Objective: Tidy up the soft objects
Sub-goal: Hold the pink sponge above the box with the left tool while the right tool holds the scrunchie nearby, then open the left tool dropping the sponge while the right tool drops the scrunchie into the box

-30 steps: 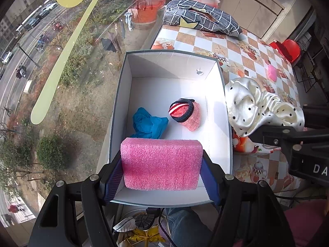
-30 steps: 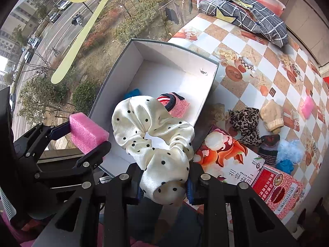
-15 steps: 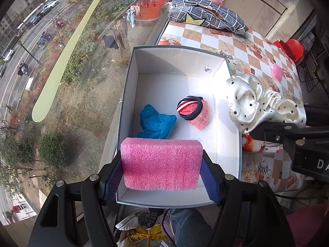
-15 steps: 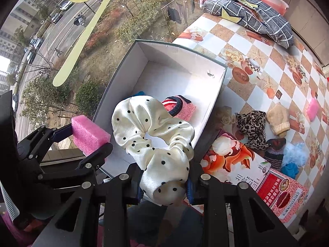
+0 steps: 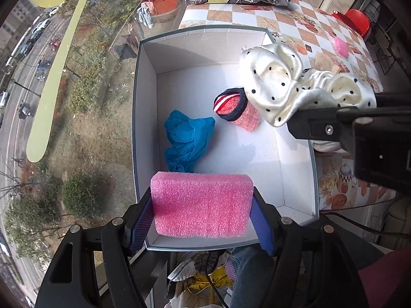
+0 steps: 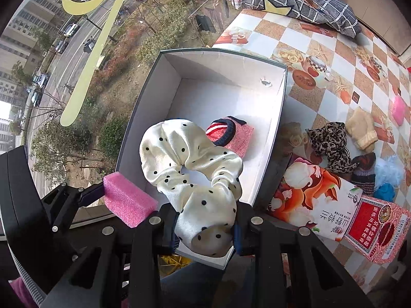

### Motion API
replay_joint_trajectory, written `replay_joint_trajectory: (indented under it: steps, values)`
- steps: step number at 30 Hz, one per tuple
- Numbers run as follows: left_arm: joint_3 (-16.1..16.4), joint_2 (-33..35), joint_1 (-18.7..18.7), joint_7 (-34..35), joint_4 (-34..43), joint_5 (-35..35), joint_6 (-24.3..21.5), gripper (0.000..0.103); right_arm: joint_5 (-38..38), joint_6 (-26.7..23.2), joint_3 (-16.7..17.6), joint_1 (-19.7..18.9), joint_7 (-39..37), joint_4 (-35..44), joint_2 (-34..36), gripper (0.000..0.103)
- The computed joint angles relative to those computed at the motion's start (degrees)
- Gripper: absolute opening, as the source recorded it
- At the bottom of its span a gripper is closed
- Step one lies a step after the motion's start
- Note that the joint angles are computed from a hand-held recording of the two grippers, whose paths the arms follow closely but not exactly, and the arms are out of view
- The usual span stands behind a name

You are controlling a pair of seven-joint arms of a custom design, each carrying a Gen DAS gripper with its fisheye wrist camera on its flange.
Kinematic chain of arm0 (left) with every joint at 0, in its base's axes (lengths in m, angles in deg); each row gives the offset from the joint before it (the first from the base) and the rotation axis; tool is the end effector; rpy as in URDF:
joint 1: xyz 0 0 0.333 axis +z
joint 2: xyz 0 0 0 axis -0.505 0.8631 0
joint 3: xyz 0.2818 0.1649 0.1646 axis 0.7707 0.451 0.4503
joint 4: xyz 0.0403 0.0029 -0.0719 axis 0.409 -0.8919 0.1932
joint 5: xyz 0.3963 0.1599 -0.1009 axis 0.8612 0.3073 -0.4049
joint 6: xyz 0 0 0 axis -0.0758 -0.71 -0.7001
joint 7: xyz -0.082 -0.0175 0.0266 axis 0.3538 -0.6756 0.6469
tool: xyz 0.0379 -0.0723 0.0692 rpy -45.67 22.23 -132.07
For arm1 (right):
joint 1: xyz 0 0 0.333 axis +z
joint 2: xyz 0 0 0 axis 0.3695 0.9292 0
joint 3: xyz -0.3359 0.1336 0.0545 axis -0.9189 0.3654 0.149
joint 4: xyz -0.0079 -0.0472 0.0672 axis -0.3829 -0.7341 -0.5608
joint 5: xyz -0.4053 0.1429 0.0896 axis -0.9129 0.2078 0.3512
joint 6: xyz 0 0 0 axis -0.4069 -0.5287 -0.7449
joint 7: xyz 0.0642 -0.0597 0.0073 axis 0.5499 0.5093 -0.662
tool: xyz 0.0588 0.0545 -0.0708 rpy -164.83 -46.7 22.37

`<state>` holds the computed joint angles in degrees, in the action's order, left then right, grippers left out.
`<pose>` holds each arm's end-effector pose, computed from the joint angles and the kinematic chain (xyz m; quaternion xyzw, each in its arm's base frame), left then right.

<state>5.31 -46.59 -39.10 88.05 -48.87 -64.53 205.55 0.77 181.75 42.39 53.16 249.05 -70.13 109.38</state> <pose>0.6810 -0.1883 0.4433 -0.2121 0.9742 -0.0632 0.0452 0.6279 0.4799 0.4545 -0.3891 0.9039 -0.0255 0.1758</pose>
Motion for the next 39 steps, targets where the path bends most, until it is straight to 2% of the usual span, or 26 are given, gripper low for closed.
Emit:
replay_joint_trajectory:
  steps: [7, 15, 27, 39]
  values:
    - [-0.4, 0.4, 0.1, -0.7, 0.7, -2.3, -0.2, 0.073, 0.5, -0.2, 0.1, -0.4, 1.0, -1.9, -1.4, 0.031]
    - [-1.0, -1.2, 0.7, -0.8, -2.3, -6.6, 2.9, 0.073, 2.0, -1.5, 0.9, -1.5, -1.5, -3.1, -2.7, 0.031]
    - [-0.6, 0.1, 1.0, -5.6, -1.6, -9.1, 2.8, 0.073, 6.4, -8.4, 1.5, -2.4, -8.9, 2.2, 0.1, 0.031]
    - [-0.8, 0.2, 1.1, -5.3, -1.8, -9.0, 3.4, 0.073, 5.8, -9.3, 0.6, -1.9, -9.3, 4.1, 1.2, 0.031]
